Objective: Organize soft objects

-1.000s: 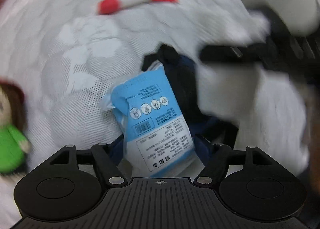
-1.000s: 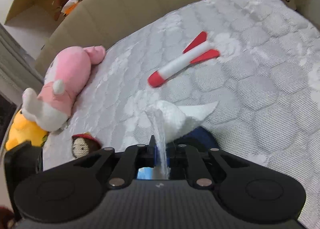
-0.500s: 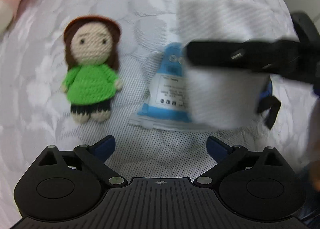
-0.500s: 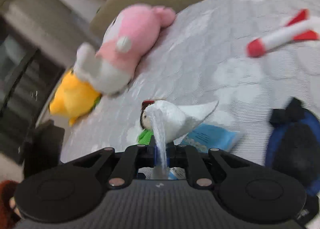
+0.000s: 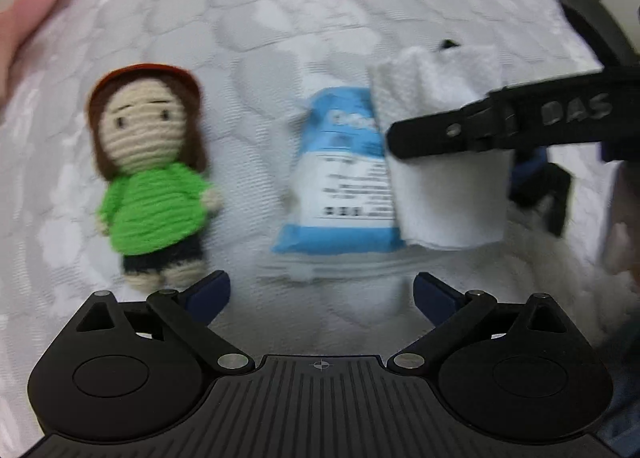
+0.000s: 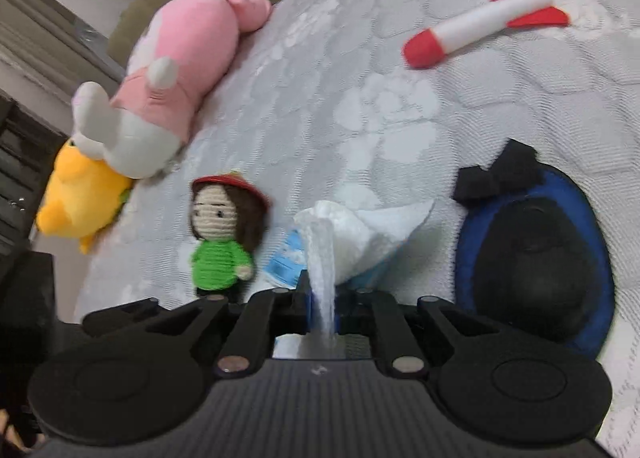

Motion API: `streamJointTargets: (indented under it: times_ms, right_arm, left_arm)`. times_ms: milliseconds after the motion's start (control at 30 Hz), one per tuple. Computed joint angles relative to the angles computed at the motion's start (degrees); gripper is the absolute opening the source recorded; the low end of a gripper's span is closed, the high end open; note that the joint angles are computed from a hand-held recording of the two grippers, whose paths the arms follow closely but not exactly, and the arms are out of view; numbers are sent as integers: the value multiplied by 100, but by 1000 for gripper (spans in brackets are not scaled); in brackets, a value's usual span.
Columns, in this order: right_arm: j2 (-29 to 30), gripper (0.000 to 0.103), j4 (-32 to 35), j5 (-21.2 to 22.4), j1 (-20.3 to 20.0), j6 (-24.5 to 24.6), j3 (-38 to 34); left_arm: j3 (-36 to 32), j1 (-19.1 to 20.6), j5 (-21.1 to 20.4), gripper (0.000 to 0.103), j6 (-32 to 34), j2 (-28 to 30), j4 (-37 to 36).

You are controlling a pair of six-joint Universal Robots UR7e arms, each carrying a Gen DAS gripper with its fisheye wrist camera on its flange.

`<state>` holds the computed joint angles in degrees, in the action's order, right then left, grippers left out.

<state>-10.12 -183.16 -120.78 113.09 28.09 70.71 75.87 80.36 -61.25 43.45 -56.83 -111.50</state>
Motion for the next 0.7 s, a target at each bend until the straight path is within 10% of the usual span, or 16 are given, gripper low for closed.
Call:
streamJointTargets:
  times_ms: [333, 567, 700]
  right_arm:
    - [-53, 14, 642, -480, -12, 637, 123]
    - [-107, 13, -887, 748, -156, 576, 473]
    - [-71, 18, -60, 191, -119, 589, 234]
  left_arm:
    - [-256, 27, -238, 101, -384, 148, 362]
    - [-1100, 188, -711, 101, -1375, 539, 1383]
    - [-1591, 322, -1222, 101, -2186, 794, 1699]
